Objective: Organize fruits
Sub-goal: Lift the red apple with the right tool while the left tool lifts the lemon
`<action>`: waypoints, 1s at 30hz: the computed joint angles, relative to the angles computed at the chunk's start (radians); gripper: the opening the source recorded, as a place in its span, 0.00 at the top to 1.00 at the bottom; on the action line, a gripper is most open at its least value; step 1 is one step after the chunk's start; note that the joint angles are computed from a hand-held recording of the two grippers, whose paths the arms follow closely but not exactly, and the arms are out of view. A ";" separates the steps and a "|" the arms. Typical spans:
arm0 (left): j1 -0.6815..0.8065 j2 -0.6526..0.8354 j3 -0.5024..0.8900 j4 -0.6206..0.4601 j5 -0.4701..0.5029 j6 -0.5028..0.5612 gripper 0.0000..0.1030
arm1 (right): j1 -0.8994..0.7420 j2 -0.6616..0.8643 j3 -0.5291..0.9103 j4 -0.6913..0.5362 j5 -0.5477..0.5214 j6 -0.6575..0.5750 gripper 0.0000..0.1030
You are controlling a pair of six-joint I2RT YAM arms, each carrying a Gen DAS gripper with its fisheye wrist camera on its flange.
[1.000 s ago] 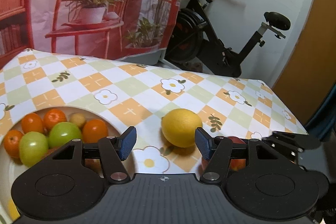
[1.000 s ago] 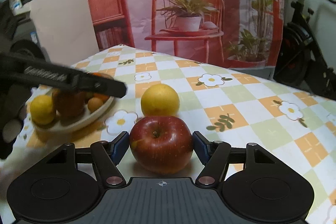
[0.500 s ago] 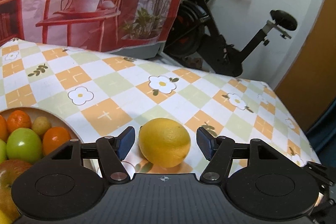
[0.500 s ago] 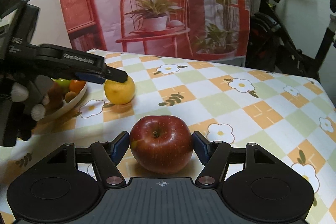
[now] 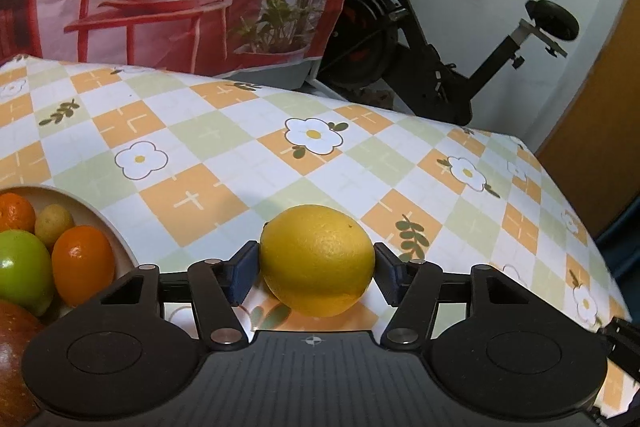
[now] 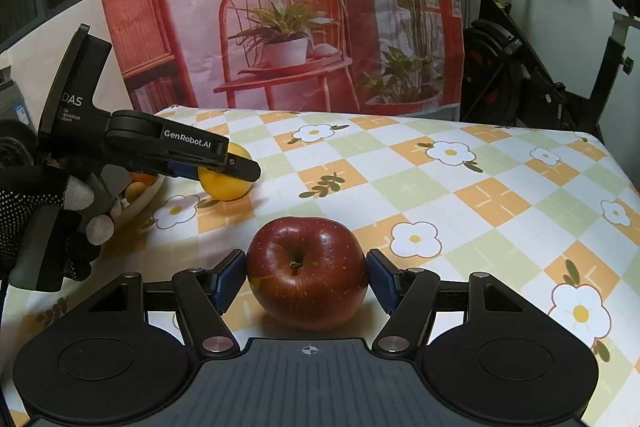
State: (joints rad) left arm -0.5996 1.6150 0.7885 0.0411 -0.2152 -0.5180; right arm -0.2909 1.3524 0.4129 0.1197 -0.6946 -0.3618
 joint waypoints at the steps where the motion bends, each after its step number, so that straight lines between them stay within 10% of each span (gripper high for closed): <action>1: -0.006 -0.003 0.001 -0.007 -0.008 0.007 0.39 | -0.001 -0.002 -0.001 -0.001 -0.001 0.000 0.40; 30: -0.288 -0.402 -0.212 -0.324 -0.158 -0.139 0.40 | -0.028 -0.211 -0.144 -0.059 -0.001 0.028 0.40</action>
State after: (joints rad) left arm -0.8871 1.2126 0.5766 -0.2826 -0.3735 -0.6565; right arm -0.3192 1.1411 0.2691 0.0607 -0.6951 -0.3338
